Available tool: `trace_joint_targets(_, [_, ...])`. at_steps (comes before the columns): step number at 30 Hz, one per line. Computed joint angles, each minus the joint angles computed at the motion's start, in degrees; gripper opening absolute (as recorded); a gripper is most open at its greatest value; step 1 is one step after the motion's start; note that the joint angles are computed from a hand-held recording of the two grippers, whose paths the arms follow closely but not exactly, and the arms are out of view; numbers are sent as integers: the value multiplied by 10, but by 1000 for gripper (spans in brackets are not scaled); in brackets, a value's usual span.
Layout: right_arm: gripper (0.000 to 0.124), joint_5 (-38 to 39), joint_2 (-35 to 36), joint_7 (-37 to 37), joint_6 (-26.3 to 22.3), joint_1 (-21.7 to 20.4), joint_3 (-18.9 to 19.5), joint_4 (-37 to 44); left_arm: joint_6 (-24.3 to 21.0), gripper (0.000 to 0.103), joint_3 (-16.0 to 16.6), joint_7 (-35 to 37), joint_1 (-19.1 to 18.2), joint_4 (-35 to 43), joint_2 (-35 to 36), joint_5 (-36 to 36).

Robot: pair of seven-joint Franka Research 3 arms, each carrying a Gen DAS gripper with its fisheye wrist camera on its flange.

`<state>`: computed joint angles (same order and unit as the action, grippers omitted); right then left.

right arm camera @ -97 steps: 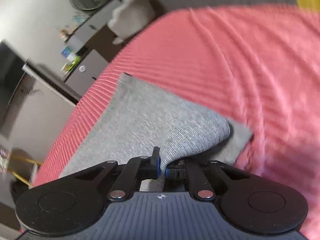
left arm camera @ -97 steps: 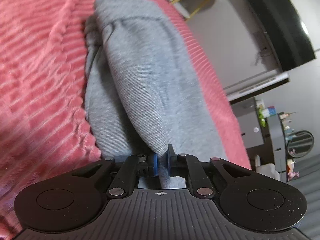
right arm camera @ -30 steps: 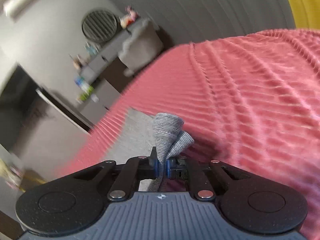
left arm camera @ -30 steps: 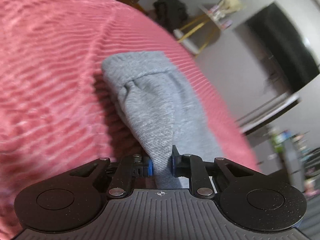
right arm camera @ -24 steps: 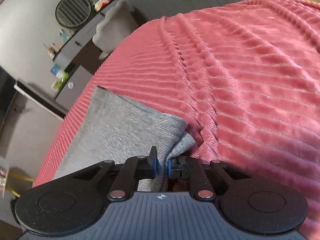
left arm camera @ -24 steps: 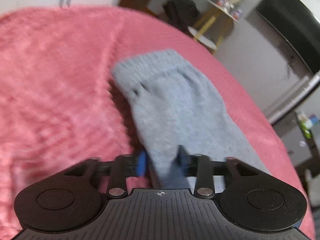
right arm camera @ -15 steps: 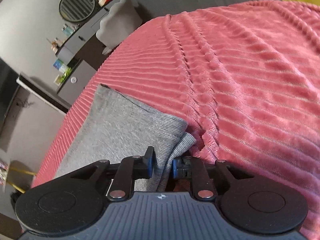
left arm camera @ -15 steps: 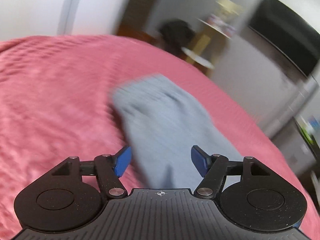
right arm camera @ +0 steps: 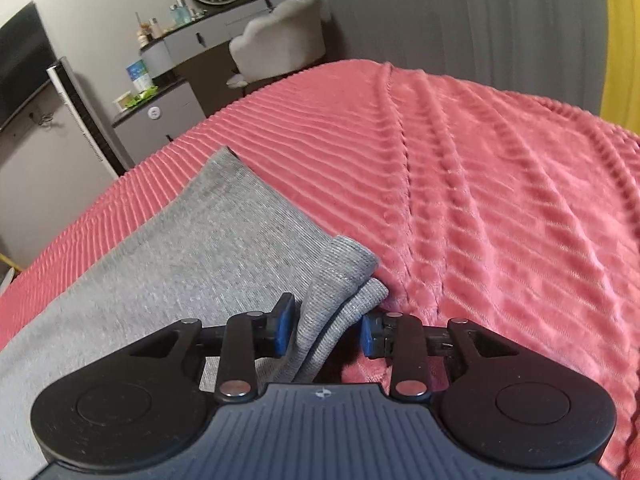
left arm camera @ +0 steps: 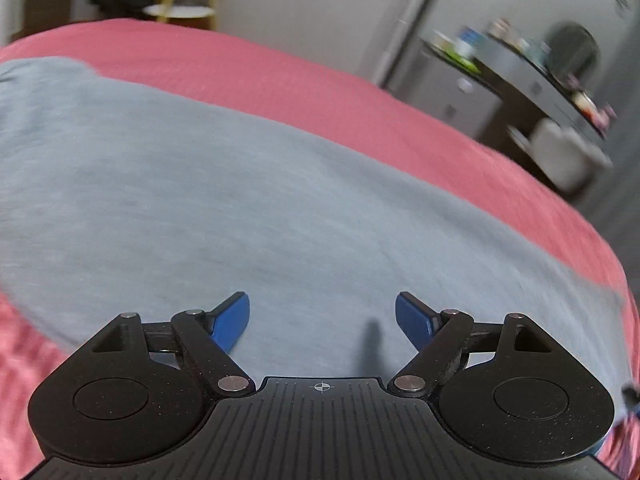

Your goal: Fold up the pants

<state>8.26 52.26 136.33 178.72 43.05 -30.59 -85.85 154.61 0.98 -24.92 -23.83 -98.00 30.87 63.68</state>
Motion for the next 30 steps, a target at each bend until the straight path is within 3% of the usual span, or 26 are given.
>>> trace_joint_targets(1, [32,-3,0,-4,7,0,0,-3,-3,85,-8,26,7,11,10,-14])
trace_joint_targets(3, [20,-2,8,-8,31,16,-21,-10,-20,85,-13,64,4,31,25,-31])
trace_joint_targets(6, [21,10,9,-39,69,10,-12,-19,-34,86,-12,104,-3,48,35,-47])
trace_joint_targets(12, [25,44,-19,-82,133,-145,184,-25,-62,87,-10,155,-18,89,56,-82])
trace_joint_targets(16, [26,49,-14,-90,169,-241,304,-21,-25,87,-5,161,-18,93,60,-87])
trace_joint_targets(18, [25,54,-12,-103,182,-252,321,-22,2,88,-6,168,-13,98,66,-96])
trace_joint_targets(19, [18,69,-13,-116,177,-233,301,-22,6,88,-10,181,-9,103,71,-109])
trace_joint_targets(22, [15,129,-13,-147,143,-141,195,-18,-13,88,-25,254,0,126,87,-158])
trace_joint_targets(27, [13,168,3,-191,89,24,-2,2,32,87,0,247,-13,93,68,-164])
trace_joint_targets(28, [13,150,6,-212,86,49,-31,10,46,87,5,238,-15,83,63,-161])
trace_joint_targets(30, [13,102,1,-275,98,64,-33,30,67,87,12,225,-16,70,56,-160])
